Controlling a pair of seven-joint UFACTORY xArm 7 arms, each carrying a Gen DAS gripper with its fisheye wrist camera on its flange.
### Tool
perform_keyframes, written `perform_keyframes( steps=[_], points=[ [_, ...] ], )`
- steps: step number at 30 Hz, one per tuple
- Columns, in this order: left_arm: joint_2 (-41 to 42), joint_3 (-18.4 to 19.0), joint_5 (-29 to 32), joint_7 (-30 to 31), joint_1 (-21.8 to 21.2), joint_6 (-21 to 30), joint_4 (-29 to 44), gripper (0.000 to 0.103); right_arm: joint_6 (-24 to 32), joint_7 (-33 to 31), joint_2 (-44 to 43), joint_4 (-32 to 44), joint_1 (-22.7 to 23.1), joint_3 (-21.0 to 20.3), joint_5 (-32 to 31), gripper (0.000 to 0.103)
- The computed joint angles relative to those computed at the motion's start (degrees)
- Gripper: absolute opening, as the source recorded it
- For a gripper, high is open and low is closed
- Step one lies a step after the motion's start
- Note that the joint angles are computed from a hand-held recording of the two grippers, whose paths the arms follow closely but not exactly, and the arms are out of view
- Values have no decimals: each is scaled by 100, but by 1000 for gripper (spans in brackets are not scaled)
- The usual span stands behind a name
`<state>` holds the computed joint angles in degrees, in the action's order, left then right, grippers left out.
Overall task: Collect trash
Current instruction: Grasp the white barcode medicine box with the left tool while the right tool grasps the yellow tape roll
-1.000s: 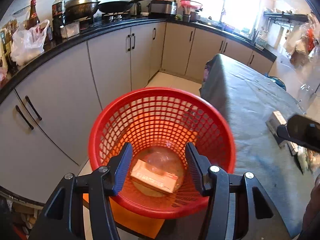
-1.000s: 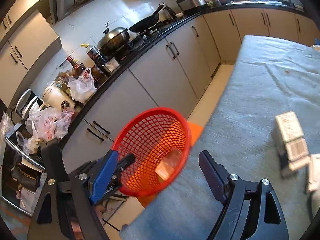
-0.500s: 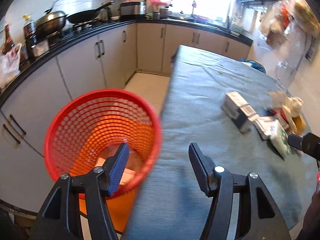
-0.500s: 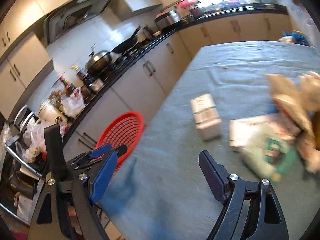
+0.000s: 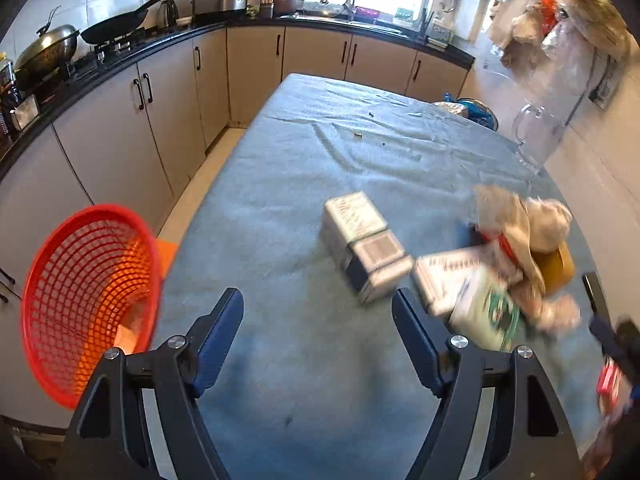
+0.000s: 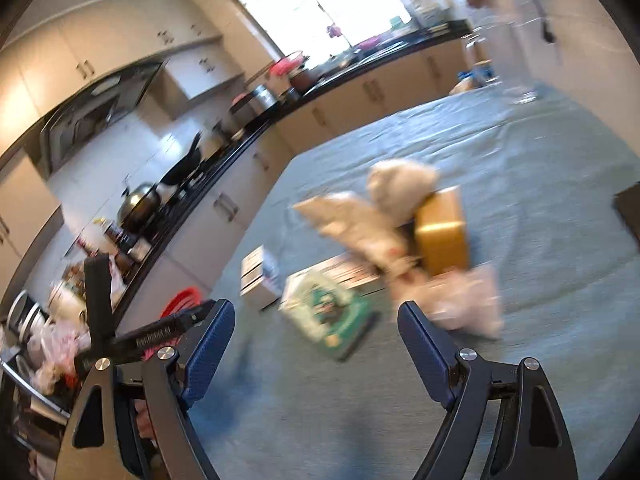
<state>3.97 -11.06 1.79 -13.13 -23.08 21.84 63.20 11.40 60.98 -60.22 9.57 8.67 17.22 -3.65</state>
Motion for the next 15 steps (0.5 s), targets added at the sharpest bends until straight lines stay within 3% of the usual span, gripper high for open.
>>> perform_keyframes(
  steps=[8, 12, 14, 15],
  points=[
    [1200, 248, 1048, -1192, -581, 770, 1505, 76, 914, -81, -1464, -654, -136, -453, 53, 87],
    [1559, 381, 1405, -1361, -764, 917, 1883, 75, 1098, -196, -1649, -748, -223, -609, 70, 87],
    [1637, 353, 1378, -1226, -733, 880, 1923, 66, 1074, -306, -1492, -682, -307, -654, 48, 87],
    [1637, 350, 1369, -1167, -719, 854, 1894, 56, 1056, -361, -1381, -639, -347, -663, 38, 87]
  ],
)
